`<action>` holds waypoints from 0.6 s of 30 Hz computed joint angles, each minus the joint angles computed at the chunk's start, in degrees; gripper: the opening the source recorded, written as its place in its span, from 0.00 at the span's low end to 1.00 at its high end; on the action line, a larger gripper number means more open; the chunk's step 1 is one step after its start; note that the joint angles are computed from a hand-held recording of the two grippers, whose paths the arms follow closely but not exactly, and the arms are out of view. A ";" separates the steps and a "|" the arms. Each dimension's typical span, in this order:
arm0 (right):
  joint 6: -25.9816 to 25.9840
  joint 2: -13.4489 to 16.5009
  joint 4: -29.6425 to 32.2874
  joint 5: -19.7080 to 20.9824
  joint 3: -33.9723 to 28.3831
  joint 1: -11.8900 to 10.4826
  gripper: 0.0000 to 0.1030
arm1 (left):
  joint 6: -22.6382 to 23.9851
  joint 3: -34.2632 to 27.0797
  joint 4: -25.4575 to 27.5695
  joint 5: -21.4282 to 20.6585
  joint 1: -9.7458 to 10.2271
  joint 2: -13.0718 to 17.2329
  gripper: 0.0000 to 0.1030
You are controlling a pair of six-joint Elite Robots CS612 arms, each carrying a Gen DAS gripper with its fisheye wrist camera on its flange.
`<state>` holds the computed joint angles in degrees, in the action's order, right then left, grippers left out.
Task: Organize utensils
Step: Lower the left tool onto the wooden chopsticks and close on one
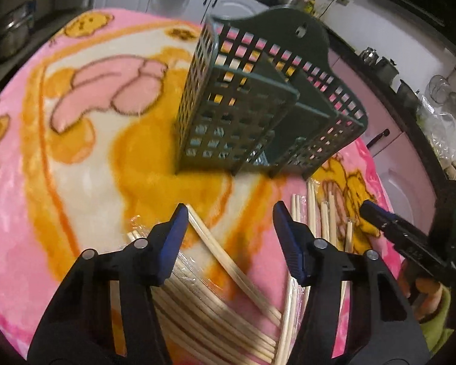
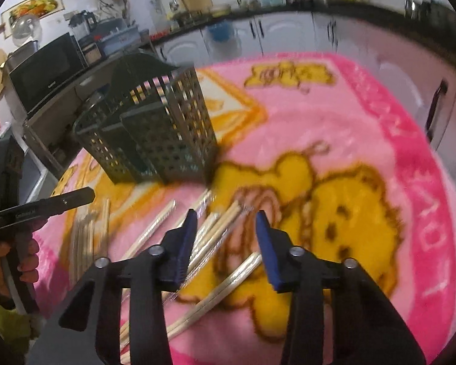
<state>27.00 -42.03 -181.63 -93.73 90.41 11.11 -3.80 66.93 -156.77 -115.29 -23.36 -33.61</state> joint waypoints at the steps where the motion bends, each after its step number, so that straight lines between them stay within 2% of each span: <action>1: 0.64 0.13 0.74 1.33 -0.14 -0.26 0.30 | -0.15 -0.40 1.01 -0.34 0.04 0.22 0.49; 8: 3.08 1.24 3.64 5.34 -1.81 -1.28 0.30 | -1.80 -2.88 5.97 0.65 0.03 1.50 0.48; 13: 4.63 2.07 4.73 6.24 -3.08 -1.75 0.30 | -2.10 -4.34 6.74 1.24 -0.09 2.41 0.48; 16: 5.72 2.36 5.64 6.76 -3.86 -2.13 0.30 | -1.31 -4.10 6.22 3.01 -0.52 2.33 0.48; 18: 5.25 2.58 6.67 6.67 -4.58 -2.19 0.30 | -0.27 -3.87 5.75 4.83 -0.94 2.18 0.43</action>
<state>32.25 -39.46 -174.96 -87.05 85.84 8.92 -4.07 63.07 -151.01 -110.46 -24.30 -31.43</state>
